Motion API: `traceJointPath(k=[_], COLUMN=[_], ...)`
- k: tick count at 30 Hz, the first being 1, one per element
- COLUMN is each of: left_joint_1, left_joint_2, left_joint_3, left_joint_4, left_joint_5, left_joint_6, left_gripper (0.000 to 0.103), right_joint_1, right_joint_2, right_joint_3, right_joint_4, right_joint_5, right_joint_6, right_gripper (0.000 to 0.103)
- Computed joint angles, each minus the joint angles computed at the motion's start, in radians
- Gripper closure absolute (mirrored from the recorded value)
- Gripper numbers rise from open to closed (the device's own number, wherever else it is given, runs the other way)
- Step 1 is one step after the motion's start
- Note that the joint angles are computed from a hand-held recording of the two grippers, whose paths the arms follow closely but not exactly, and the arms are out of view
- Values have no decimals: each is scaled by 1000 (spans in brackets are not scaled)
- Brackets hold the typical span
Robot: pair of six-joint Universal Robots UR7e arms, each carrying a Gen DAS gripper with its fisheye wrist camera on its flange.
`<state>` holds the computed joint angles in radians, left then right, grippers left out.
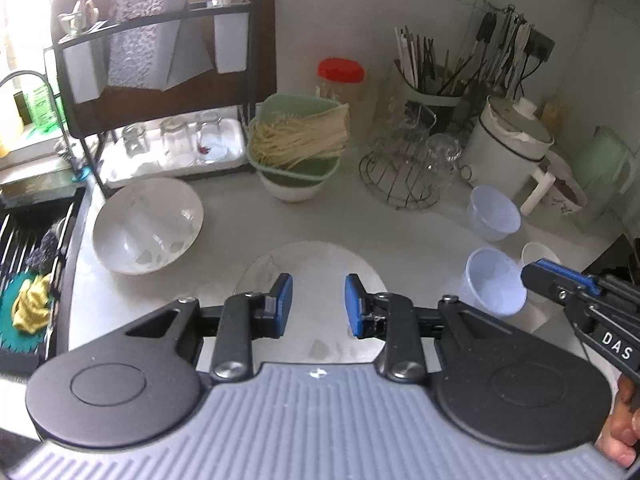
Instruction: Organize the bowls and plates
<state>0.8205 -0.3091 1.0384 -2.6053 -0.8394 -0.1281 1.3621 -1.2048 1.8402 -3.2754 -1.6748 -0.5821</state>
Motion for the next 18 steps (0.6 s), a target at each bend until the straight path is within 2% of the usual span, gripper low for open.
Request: traceJointPath(k=[7, 18], left_joint_1=[-43, -88], left_joint_2=[-71, -138], left_joint_3=[159, 334], left_joint_4=[-81, -182], left_joint_5=[49, 101], left_joint_6=[-38, -135], left_gripper=[70, 69], right_joint_1=[-15, -42], right_joint_2=[-58, -122], right_joint_3=[79, 163], right_joint_4=[-4, 17], right_joint_5=[49, 114], right_joint_6=[-33, -110], right_gripper=[86, 85])
